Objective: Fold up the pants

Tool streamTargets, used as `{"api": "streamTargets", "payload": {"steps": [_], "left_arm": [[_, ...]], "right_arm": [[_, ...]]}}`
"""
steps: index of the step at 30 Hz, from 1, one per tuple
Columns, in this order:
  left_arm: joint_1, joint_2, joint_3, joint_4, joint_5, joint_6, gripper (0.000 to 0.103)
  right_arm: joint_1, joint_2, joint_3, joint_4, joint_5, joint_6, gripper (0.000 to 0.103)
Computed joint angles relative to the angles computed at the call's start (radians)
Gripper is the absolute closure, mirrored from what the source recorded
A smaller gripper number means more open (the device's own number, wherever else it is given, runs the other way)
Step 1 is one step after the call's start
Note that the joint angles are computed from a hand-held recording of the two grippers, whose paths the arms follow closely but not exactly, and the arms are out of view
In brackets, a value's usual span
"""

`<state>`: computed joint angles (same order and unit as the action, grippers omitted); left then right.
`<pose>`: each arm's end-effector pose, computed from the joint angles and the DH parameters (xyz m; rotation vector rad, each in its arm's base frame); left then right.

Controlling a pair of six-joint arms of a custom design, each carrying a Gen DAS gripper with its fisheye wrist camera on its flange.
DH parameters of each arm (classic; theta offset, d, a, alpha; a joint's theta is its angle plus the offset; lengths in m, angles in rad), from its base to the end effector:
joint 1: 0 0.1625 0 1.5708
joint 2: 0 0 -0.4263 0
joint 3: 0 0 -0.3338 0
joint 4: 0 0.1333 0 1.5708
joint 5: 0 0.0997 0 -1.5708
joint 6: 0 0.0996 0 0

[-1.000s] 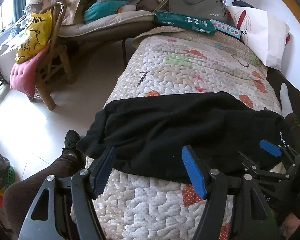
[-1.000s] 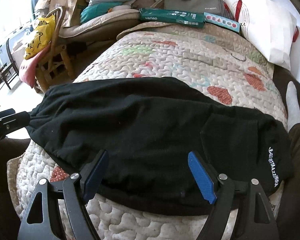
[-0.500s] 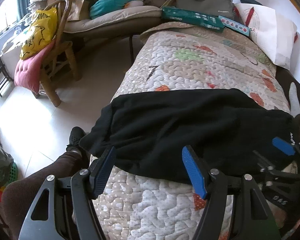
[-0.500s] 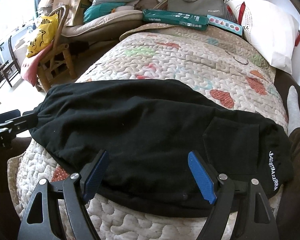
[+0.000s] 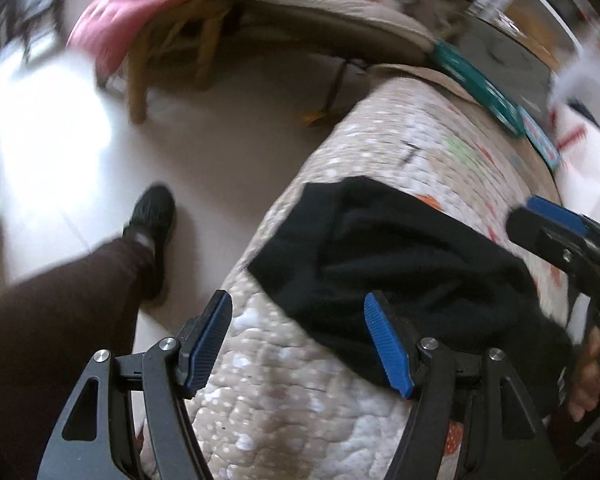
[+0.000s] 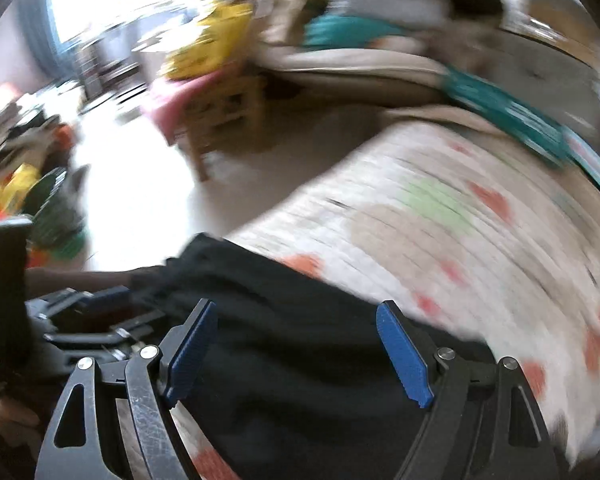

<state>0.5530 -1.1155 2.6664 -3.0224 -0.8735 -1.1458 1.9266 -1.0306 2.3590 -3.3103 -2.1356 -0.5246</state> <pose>-0.1395 -0.3179 0.1258 -0.1204 2.6196 -0.7802 0.2228 -0.3699 0.1668 0.9323 -2.3357 0.4601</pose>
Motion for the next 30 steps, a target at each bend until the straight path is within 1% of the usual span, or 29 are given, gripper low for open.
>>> {"api": "streamTargets", "payload": {"steps": [1, 3, 5, 6, 8, 10, 12, 14, 15, 17, 18, 19, 20, 21, 22, 25, 27, 30], "left_arm": [[0.015, 0.001, 0.003, -0.017, -0.011, -0.002, 0.035], [0.048, 0.011, 0.006, -0.056, -0.041, 0.000, 0.035], [0.064, 0.025, 0.009, -0.086, -0.059, 0.003, 0.034], [0.072, 0.032, 0.008, -0.097, -0.068, 0.005, 0.032], [0.090, 0.046, 0.012, -0.134, -0.084, 0.009, 0.030], [0.118, 0.064, 0.015, -0.186, -0.112, 0.012, 0.029], [0.135, 0.073, 0.023, -0.227, -0.134, 0.006, 0.027], [0.137, 0.076, 0.029, -0.249, -0.139, 0.000, 0.027], [0.131, 0.076, 0.031, -0.251, -0.133, -0.002, 0.027], [0.116, 0.075, 0.037, -0.255, -0.116, -0.007, 0.027], [0.107, 0.075, 0.043, -0.269, -0.106, -0.009, 0.027], [0.100, 0.076, 0.049, -0.287, -0.099, -0.007, 0.027], [0.093, 0.077, 0.055, -0.304, -0.092, -0.004, 0.027], [0.086, 0.080, 0.059, -0.317, -0.084, 0.001, 0.027], [0.082, 0.083, 0.062, -0.332, -0.080, 0.005, 0.027], [0.079, 0.095, 0.055, -0.354, -0.065, 0.019, 0.027], [0.081, 0.117, 0.043, -0.381, -0.060, 0.054, 0.027], [0.097, 0.152, 0.005, -0.382, -0.084, 0.130, 0.027]], "right_arm": [[0.001, 0.025, -0.036, 0.042, 0.019, -0.010, 0.017], [-0.009, 0.080, -0.132, 0.193, 0.062, -0.012, 0.017], [-0.014, 0.140, -0.198, 0.257, 0.061, -0.015, 0.017], [-0.022, 0.174, -0.241, 0.313, 0.061, -0.014, 0.017], [-0.030, 0.230, -0.291, 0.345, 0.044, -0.010, 0.017], [-0.044, 0.278, -0.343, 0.401, 0.041, 0.005, 0.017], [-0.052, 0.320, -0.383, 0.427, 0.027, 0.012, 0.017], [-0.053, 0.352, -0.415, 0.466, 0.020, 0.008, 0.017], [-0.050, 0.359, -0.419, 0.476, 0.018, 0.002, 0.019], [-0.043, 0.362, -0.416, 0.508, 0.028, -0.024, 0.039], [-0.037, 0.361, -0.418, 0.535, 0.033, -0.028, 0.067], [-0.030, 0.364, -0.419, 0.547, 0.021, -0.028, 0.077], [-0.023, 0.364, -0.416, 0.544, 0.006, -0.034, 0.081], [-0.023, 0.354, -0.415, 0.558, 0.013, -0.026, 0.085], [-0.025, 0.342, -0.416, 0.570, 0.032, -0.012, 0.086], [-0.033, 0.293, -0.403, 0.564, 0.095, 0.027, 0.087], [-0.032, 0.262, -0.389, 0.552, 0.124, 0.040, 0.087], [-0.021, 0.232, -0.378, 0.554, 0.139, 0.048, 0.087]]}}
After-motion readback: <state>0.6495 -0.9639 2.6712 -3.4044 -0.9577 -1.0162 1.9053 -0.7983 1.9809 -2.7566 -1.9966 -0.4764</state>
